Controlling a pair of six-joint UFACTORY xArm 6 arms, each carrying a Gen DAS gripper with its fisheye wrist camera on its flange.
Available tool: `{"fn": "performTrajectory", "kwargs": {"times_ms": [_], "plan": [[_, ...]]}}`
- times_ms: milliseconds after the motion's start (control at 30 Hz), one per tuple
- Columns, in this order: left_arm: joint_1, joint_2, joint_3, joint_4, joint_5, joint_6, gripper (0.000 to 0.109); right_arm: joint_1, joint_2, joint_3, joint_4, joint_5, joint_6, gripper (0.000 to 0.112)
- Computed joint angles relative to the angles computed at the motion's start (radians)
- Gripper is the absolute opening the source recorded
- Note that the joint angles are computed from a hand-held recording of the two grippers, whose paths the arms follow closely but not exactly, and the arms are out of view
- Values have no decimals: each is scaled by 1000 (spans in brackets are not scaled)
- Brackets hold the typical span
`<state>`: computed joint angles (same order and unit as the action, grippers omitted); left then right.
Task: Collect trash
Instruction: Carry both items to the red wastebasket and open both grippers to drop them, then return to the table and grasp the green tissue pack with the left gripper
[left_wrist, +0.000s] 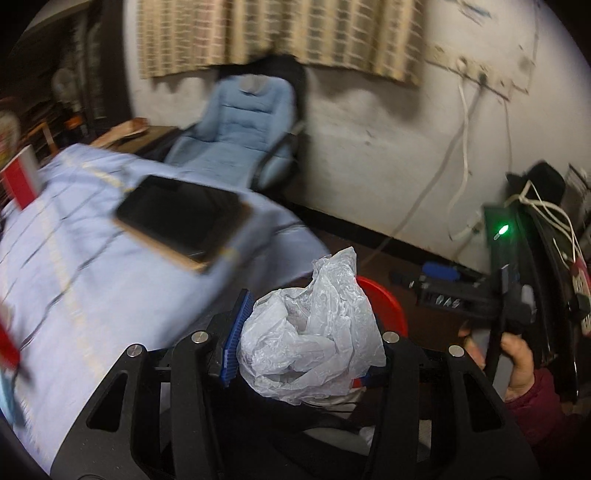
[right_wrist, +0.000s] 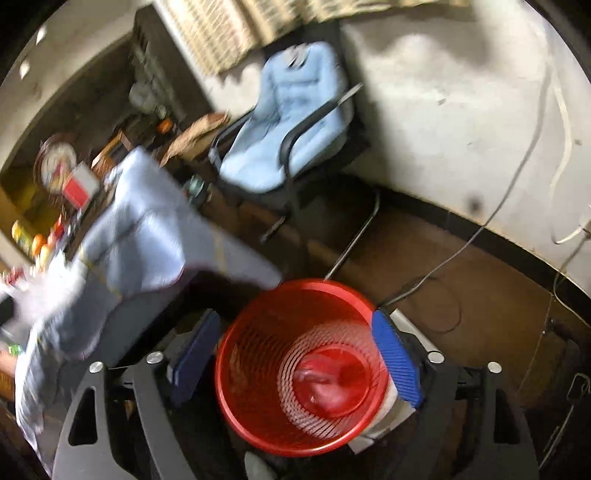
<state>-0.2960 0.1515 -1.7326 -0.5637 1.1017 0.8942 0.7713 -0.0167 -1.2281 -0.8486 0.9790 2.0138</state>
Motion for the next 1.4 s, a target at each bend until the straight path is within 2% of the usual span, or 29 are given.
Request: {"fn": "performTrajectory", "kwargs": {"times_ms": [100, 167, 200, 267, 400, 600, 933, 1100, 1267, 1400], "plan": [[-54, 52, -45, 20, 35, -13, 50, 15, -85, 89, -45, 25, 86, 84], [-84, 76, -60, 37, 40, -25, 65, 29, -122, 126, -53, 48, 116, 84], [-98, 84, -63, 52, 32, -41, 82, 30, -131, 137, -55, 48, 124, 84], [-118, 97, -61, 74, 5, -70, 88, 24, -146, 164, -59, 34, 138, 84], [-136, 103, -54, 129, -28, -100, 90, 22, -142, 170, -64, 21, 142, 84], [-122, 92, -56, 119, -35, -104, 93, 25, -128, 151, -73, 9, 132, 84], [-31, 26, -23, 70, -89, -120, 95, 60, -34, -21, -79, 47, -13, 85], [13, -35, 44, 53, -174, -111, 95, 87, 31, -147, -84, 90, -96, 88], [44, -123, 163, 74, -328, -106, 96, 109, 108, -285, -89, 114, -191, 89], [83, -179, 235, 64, -414, -88, 96, 124, 192, -425, -91, 122, -275, 89]]}}
